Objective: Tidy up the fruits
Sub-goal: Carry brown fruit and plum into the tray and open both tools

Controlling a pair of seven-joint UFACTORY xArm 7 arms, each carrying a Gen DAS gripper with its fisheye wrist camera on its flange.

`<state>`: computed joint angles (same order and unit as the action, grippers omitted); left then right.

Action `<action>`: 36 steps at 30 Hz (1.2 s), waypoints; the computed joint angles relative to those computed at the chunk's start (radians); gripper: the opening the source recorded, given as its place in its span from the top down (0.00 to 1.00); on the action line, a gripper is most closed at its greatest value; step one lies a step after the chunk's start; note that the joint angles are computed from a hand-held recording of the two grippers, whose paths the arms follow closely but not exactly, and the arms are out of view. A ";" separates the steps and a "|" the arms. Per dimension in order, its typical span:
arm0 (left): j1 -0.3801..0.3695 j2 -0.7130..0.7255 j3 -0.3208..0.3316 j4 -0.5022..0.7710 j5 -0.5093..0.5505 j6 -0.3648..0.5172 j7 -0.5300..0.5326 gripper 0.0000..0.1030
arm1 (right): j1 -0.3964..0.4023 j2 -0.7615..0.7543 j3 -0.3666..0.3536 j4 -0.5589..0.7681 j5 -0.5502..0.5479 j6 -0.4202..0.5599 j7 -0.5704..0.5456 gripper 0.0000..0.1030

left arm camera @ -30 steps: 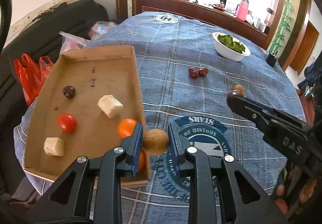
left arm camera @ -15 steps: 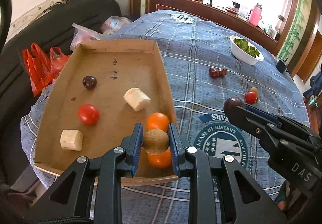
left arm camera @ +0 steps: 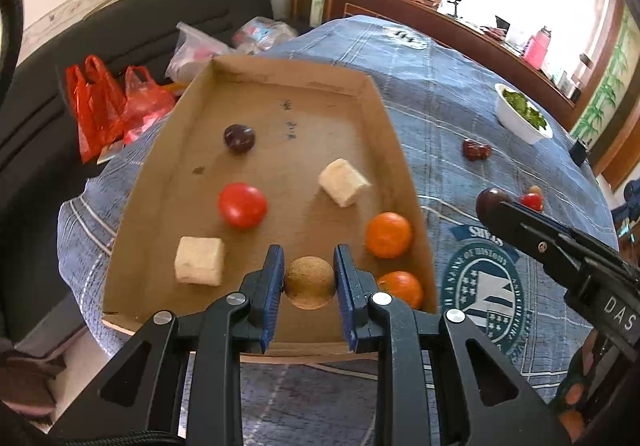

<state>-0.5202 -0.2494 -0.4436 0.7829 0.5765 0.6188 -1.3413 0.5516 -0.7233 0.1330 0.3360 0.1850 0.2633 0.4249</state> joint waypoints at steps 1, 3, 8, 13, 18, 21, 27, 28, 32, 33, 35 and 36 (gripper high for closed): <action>-0.001 -0.001 0.006 -0.006 -0.008 -0.007 0.003 0.78 | 0.005 0.010 -0.003 0.005 0.002 -0.004 -0.003 0.73; 0.002 -0.003 0.010 -0.014 -0.015 -0.011 0.002 0.78 | 0.015 0.039 -0.009 0.018 0.007 -0.018 -0.009 0.73; 0.009 0.006 0.012 -0.012 -0.019 -0.013 0.008 0.78 | 0.020 0.129 -0.015 0.070 0.013 -0.058 -0.029 0.73; 0.010 0.034 0.018 0.009 -0.013 -0.019 0.014 0.78 | 0.027 0.253 -0.032 0.152 0.030 -0.108 -0.055 0.73; 0.002 0.082 0.033 0.045 0.005 -0.022 0.022 0.78 | 0.012 0.404 -0.033 0.263 0.041 -0.127 -0.094 0.73; -0.007 0.105 0.048 0.059 0.007 -0.020 0.027 0.78 | -0.007 0.479 -0.023 0.322 0.048 -0.117 -0.121 0.73; -0.024 0.141 0.075 0.072 0.003 -0.022 0.041 0.78 | -0.044 0.612 0.013 0.422 0.080 -0.100 -0.188 0.73; -0.026 0.144 0.079 0.072 0.003 -0.023 0.041 0.78 | -0.049 0.628 0.019 0.433 0.089 -0.096 -0.200 0.73; -0.033 0.161 0.092 0.073 -0.005 -0.029 0.047 0.78 | -0.073 0.673 0.046 0.461 0.106 -0.081 -0.224 0.73; -0.034 0.163 0.093 0.073 -0.001 -0.030 0.044 0.78 | -0.072 0.681 0.046 0.470 0.149 -0.068 -0.260 0.73; -0.038 0.166 0.094 0.079 0.005 -0.020 0.041 0.78 | -0.085 0.685 0.056 0.476 0.140 -0.062 -0.257 0.73; -0.039 0.166 0.097 0.079 0.005 -0.020 0.042 0.77 | -0.092 0.687 0.060 0.480 0.124 -0.053 -0.249 0.73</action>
